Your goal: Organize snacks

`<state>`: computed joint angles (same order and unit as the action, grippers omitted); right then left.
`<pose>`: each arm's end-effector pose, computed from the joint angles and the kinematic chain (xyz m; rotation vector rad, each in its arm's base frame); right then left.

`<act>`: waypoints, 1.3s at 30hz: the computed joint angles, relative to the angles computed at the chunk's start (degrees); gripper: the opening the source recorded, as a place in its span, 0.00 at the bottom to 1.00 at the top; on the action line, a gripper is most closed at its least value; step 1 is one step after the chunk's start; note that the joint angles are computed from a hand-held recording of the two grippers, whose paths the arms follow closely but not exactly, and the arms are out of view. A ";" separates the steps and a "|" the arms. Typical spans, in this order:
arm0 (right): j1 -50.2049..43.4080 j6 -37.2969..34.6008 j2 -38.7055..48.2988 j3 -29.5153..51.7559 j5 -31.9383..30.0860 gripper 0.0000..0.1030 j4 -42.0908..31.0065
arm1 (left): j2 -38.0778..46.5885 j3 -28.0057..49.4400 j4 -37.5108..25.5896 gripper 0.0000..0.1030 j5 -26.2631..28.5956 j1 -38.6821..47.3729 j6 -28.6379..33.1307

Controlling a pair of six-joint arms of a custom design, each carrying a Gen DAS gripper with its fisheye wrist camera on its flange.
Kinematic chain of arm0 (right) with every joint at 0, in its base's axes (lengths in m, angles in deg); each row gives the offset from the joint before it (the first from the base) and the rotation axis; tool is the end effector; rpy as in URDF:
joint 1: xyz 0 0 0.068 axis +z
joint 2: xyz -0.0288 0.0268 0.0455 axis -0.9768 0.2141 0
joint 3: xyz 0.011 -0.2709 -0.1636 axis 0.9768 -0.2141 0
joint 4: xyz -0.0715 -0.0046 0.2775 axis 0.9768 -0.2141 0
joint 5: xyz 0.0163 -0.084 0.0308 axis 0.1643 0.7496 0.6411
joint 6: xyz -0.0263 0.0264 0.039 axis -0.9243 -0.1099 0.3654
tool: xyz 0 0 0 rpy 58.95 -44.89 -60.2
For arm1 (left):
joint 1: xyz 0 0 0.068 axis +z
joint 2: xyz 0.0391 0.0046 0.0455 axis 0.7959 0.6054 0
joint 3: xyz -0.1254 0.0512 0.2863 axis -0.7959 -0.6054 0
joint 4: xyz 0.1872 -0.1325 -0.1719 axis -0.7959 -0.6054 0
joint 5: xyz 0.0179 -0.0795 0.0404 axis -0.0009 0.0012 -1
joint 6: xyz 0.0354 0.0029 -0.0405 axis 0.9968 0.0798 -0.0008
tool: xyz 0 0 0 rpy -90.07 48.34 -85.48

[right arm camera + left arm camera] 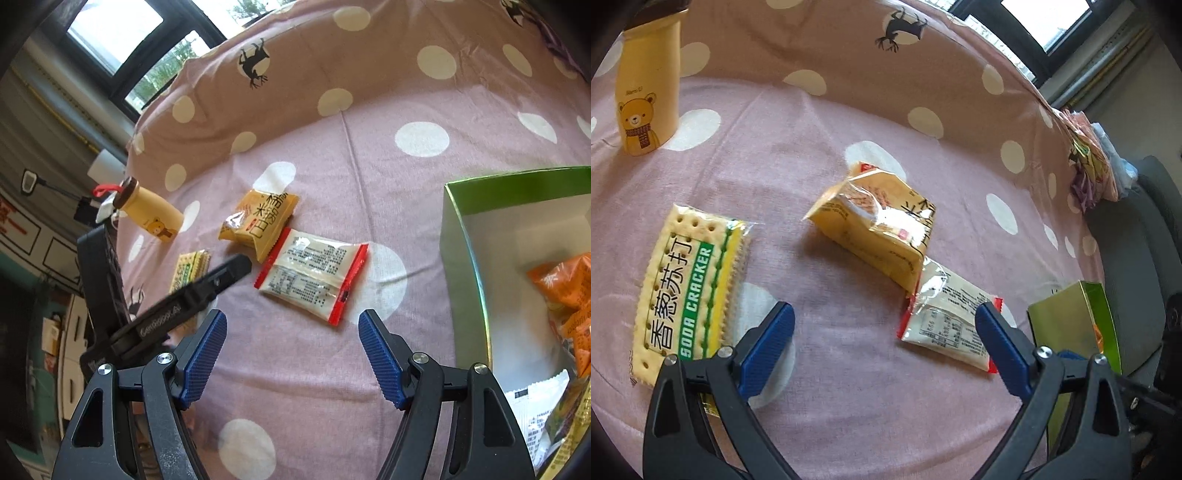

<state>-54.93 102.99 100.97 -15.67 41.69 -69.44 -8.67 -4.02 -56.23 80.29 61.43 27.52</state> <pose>0.2039 0.0985 0.2060 -0.2956 2.5994 0.6940 0.1601 0.0104 0.1416 -0.3157 2.4278 -0.5366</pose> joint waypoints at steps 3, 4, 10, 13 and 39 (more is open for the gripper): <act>-2.91 2.58 2.34 1.22 -4.03 0.72 2.24 | 0.99 -0.08 1.03 0.96 -3.21 -5.06 0.24; -3.17 3.11 3.45 2.06 -4.20 0.72 2.67 | 1.16 -0.24 1.79 0.96 -5.28 -7.12 -0.13; 0.58 3.82 11.54 7.52 2.73 0.72 1.37 | 2.97 -0.36 3.73 0.97 -6.99 -12.81 0.60; 0.12 4.91 14.67 7.88 2.70 0.72 2.52 | 5.61 -0.84 8.02 0.99 -11.34 -17.14 -0.48; -2.22 0.94 21.86 4.65 -1.62 0.18 14.10 | 12.19 0.10 13.37 0.50 -3.90 -10.81 10.97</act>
